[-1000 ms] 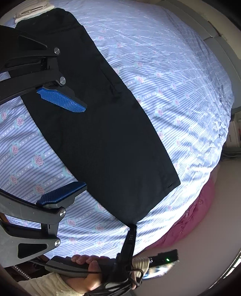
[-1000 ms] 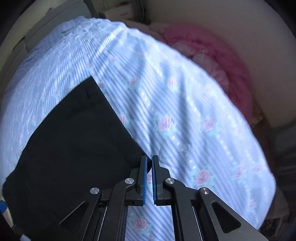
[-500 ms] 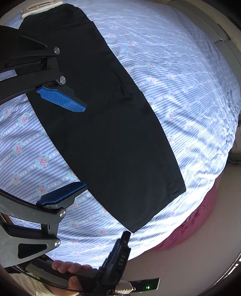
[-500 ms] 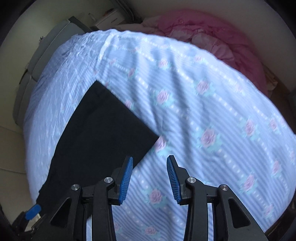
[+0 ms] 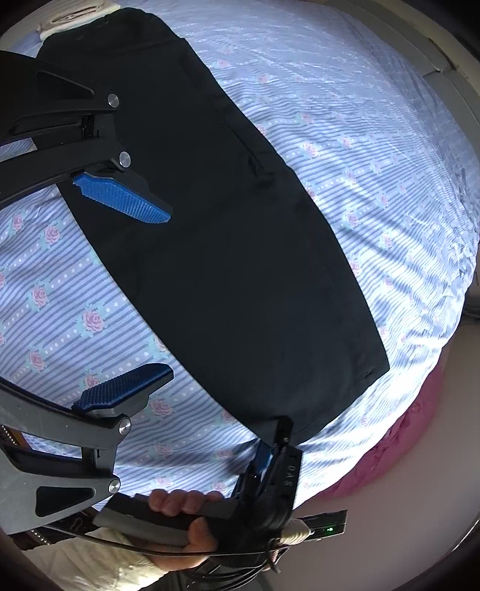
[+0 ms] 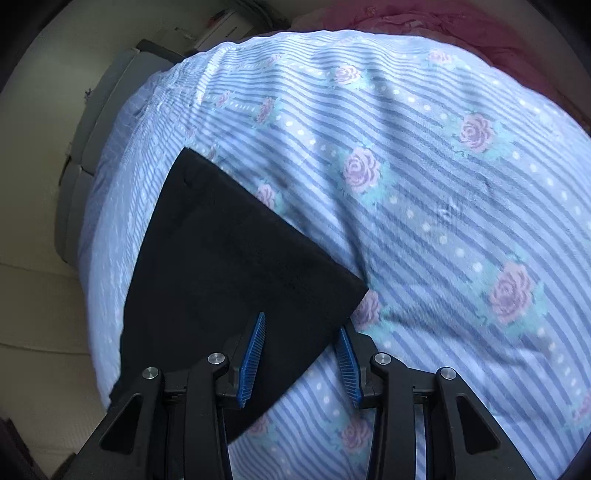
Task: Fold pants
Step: 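Close the right gripper on the leg hem corner while the left tool hovers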
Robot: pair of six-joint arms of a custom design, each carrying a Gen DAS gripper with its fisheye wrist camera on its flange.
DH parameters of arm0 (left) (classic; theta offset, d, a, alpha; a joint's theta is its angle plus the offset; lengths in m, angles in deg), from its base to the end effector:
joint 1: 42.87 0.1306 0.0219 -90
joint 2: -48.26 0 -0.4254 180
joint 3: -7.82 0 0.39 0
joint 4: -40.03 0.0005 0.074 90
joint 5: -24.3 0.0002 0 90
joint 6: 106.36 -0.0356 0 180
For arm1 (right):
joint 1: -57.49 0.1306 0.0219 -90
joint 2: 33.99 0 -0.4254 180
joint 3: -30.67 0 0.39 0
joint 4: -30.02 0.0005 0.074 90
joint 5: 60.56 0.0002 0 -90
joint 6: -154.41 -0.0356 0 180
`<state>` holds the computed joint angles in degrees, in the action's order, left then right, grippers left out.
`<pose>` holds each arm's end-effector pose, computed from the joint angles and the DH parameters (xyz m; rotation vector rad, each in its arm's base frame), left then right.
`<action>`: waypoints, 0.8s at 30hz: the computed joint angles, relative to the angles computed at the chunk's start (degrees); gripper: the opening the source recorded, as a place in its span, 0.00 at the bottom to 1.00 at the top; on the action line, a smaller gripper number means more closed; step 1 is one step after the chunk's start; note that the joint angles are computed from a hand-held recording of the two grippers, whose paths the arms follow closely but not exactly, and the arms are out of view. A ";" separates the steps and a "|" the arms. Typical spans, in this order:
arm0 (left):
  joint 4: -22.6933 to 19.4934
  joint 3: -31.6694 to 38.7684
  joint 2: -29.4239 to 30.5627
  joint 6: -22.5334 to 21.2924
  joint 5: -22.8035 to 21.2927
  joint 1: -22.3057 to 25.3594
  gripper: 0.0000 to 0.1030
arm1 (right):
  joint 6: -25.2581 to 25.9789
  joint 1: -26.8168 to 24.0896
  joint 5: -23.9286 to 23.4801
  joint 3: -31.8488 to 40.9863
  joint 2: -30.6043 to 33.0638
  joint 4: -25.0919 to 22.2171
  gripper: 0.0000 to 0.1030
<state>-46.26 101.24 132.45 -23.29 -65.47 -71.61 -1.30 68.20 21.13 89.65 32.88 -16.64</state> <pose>0.3400 -0.1872 0.5095 0.8949 2.7793 -0.0684 0.2981 0.0611 0.3792 1.1741 2.3893 0.6781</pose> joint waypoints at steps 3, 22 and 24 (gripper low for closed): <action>-0.25 0.03 -0.03 0.05 0.09 -0.66 0.76 | -2.07 -0.49 -0.39 -0.73 -1.63 0.08 0.34; 2.94 2.12 3.14 -5.56 3.52 0.70 0.79 | 0.26 3.11 9.66 5.82 -0.34 -8.12 0.14; 4.26 4.35 5.70 -9.78 5.41 1.08 0.79 | 0.27 4.72 12.46 6.70 0.44 -9.69 0.14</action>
<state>-41.99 105.59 138.14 -33.07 -60.06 -70.53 -1.03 72.92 33.58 96.35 33.32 -26.34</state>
